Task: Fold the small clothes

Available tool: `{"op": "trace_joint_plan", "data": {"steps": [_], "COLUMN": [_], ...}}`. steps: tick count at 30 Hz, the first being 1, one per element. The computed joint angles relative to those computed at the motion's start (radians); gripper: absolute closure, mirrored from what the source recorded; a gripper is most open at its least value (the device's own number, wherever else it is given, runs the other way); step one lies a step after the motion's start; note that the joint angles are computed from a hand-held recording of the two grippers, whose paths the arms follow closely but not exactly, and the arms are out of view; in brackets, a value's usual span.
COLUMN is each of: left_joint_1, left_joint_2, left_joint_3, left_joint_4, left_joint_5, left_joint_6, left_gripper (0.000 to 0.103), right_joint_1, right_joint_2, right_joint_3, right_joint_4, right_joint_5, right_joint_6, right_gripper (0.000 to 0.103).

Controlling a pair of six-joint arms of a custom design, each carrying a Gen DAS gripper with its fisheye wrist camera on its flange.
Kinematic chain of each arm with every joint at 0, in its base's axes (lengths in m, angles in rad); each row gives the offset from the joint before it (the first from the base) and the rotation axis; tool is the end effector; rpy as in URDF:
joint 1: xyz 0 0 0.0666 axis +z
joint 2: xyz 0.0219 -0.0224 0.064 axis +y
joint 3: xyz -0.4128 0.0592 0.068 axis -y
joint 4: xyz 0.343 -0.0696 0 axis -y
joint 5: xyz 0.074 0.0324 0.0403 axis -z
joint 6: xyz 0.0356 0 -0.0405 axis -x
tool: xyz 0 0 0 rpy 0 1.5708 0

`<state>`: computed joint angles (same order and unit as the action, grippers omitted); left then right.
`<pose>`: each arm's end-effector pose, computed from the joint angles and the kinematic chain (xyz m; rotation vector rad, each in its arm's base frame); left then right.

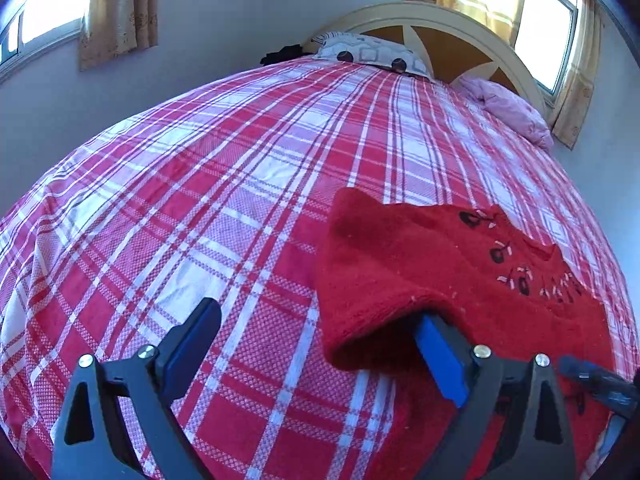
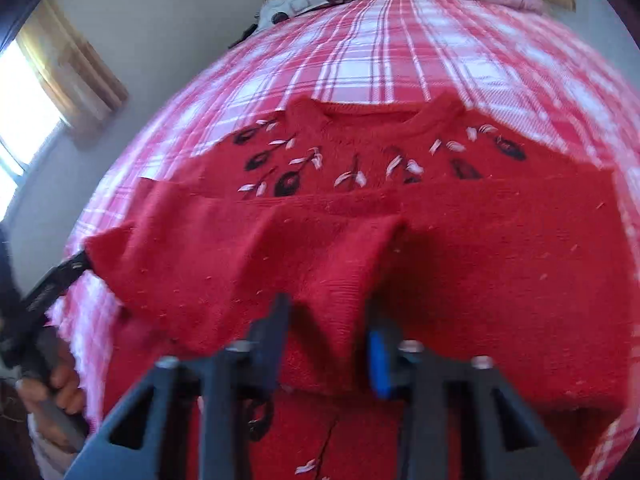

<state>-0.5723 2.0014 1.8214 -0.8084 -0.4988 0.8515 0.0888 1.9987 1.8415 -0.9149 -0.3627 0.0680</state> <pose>0.5564 -0.3387 0.3279 -0.5126 2.3386 -0.0071 0.6413 0.0694 0.3300 -0.3256 2.5900 0.4850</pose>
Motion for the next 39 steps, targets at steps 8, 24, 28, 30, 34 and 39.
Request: {"op": "trace_joint_plan", "data": {"steps": [8, 24, 28, 30, 34, 39], "left_joint_1": [-0.033, -0.045, -0.006, 0.0, -0.001, -0.012], "left_joint_2": [-0.088, 0.177, 0.096, 0.065, 0.09, 0.116], "left_joint_3": [-0.154, 0.299, 0.128, 0.075, 0.114, 0.162], "left_joint_4": [0.149, -0.377, -0.306, -0.24, -0.281, -0.333], "left_joint_5": [0.061, -0.049, -0.024, -0.009, -0.019, -0.032], "left_joint_6": [-0.034, 0.209, 0.312, 0.295, 0.28, 0.286], "left_gripper": [0.006, 0.004, 0.004, 0.004, 0.002, 0.0], "right_joint_1": [-0.001, 0.074, 0.018, -0.01, -0.076, -0.155], "right_joint_2": [-0.05, -0.119, -0.108, -0.104, -0.13, -0.154], "right_joint_3": [0.18, 0.291, 0.266, 0.25, 0.178, 0.055], "right_joint_4": [-0.032, 0.073, 0.098, 0.103, 0.129, 0.183], "right_joint_5": [-0.181, -0.262, -0.282, -0.286, -0.251, -0.205], "right_joint_6": [-0.008, -0.051, -0.078, -0.084, -0.066, -0.037], "right_gripper": [0.095, 0.095, 0.095, 0.095, 0.095, 0.095]}}
